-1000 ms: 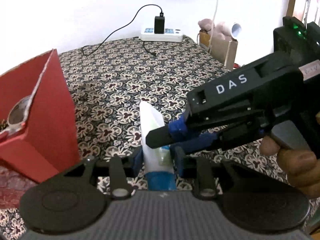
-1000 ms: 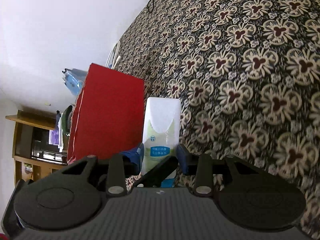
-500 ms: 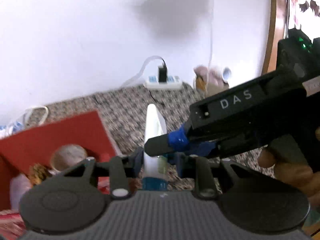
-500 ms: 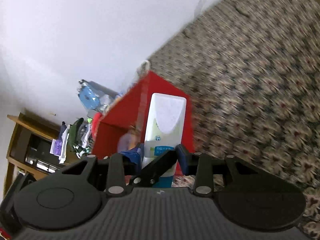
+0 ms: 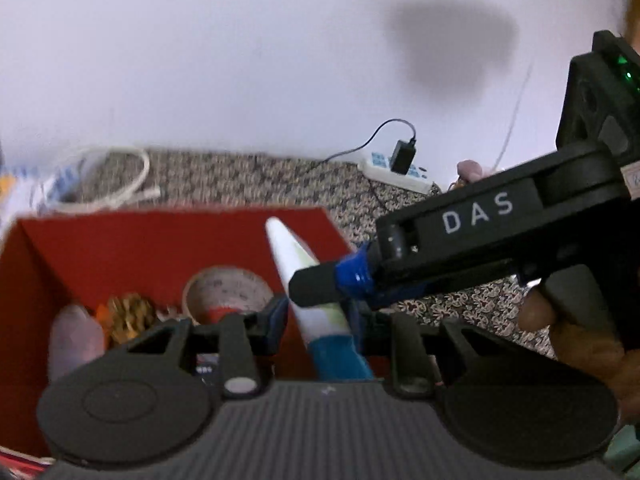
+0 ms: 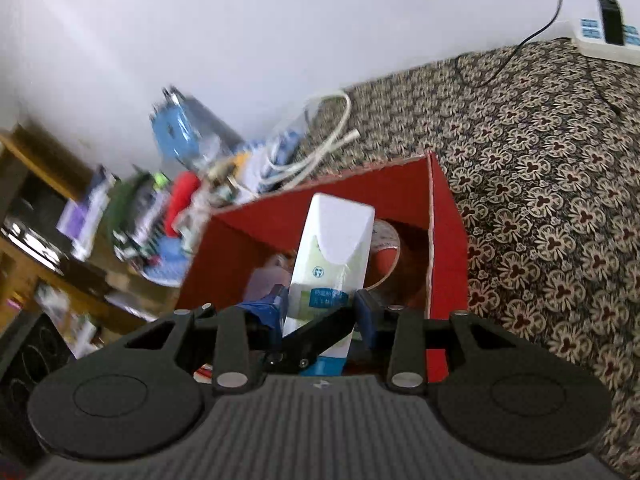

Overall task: Organize rigid objects
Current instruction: 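Lower the lotion tube into the red box and open the left tool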

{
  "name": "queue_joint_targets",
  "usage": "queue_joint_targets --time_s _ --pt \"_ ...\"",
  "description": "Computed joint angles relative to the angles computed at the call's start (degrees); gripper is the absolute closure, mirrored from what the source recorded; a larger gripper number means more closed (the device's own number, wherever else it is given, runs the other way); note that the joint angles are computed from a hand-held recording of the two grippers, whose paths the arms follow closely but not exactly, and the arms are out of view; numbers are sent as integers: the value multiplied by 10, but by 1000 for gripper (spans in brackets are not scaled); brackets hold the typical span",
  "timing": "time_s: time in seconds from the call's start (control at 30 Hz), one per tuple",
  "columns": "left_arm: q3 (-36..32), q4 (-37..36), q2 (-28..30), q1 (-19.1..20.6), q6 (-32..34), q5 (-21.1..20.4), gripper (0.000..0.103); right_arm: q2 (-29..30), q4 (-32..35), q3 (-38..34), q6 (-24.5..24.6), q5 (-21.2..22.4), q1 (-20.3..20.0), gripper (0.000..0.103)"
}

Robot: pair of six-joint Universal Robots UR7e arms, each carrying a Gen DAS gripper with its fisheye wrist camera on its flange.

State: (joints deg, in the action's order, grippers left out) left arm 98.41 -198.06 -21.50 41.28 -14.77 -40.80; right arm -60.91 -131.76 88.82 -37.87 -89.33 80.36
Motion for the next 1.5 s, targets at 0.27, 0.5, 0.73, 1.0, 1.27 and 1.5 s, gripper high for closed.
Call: queue_joint_targets --time_s 0.27,0.5,0.73,1.0,1.27,1.5 --pt "-6 29 -2 28 -26 -31 84 33 -21 -14 -9 -93 27 84" --pt "0 93 -23 22 -43 -6 84 22 -52 7 -2 -79 17 84" --pt "-1 201 -46 5 -93 63 83 -16 -128 60 15 -50 6 83" --pt "21 353 -91 -18 -210 106 82 -56 -228 135 17 -57 5 83" --pt "51 522 -138 -47 -346 142 81 -85 -329 209 6 -67 8 83" --pt "66 635 -160 -65 -448 147 38 -101 -363 251 -2 -89 13 82"
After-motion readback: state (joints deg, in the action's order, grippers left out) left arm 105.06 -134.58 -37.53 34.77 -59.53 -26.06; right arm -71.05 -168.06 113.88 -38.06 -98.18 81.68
